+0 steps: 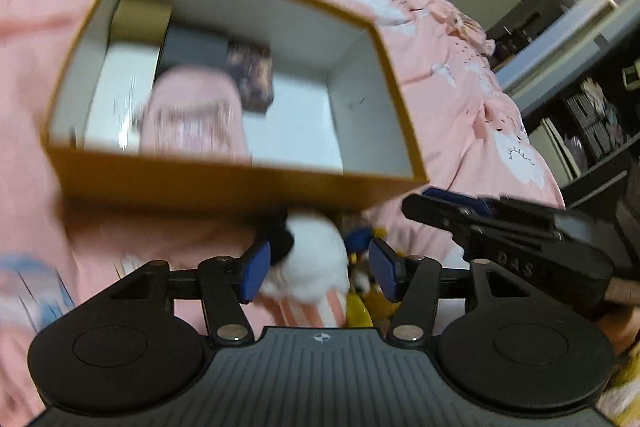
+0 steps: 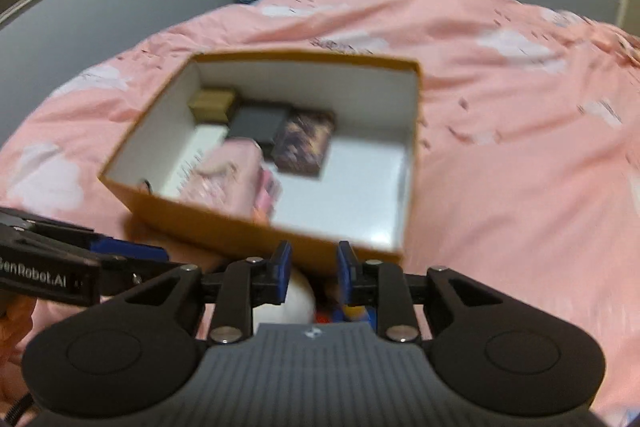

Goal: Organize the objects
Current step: 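Withdraw both tools from the orange box toward the plush toys beside it, then grasp the white plush with the left tool while the right tool grasps the duck plush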

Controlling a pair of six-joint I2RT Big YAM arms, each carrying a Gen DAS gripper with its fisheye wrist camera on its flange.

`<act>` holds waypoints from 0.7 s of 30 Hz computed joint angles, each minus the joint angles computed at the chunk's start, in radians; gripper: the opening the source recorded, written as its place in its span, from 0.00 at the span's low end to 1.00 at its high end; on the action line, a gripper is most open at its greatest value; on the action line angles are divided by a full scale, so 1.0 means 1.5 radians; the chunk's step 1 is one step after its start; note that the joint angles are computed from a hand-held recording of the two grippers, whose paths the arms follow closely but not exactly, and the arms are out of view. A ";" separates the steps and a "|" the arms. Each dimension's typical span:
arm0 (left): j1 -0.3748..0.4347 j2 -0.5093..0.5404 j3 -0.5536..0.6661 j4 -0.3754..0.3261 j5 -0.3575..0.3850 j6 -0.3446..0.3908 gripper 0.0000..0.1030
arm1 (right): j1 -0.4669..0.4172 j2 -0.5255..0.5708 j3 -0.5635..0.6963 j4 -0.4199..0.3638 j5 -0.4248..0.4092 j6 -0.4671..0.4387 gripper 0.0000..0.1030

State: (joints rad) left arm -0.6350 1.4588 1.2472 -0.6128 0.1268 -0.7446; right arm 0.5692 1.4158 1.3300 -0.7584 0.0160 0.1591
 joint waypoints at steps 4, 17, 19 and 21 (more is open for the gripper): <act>-0.017 0.022 -0.018 0.020 -0.012 -0.041 0.71 | 0.001 -0.028 -0.053 0.000 0.035 0.020 0.41; -0.022 0.084 0.014 0.003 -0.023 -0.100 0.73 | 0.002 -0.044 -0.124 0.063 0.044 0.014 0.64; -0.025 0.087 0.019 -0.004 -0.027 -0.099 0.75 | -0.002 -0.043 -0.125 0.061 0.034 0.016 0.64; -0.025 0.091 0.025 -0.012 -0.028 -0.095 0.77 | -0.002 -0.037 -0.121 0.050 0.041 0.019 0.63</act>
State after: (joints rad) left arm -0.6726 1.5954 1.2846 -0.6311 0.0845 -0.8865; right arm 0.5656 1.3604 1.1477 -0.6829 0.0781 0.1872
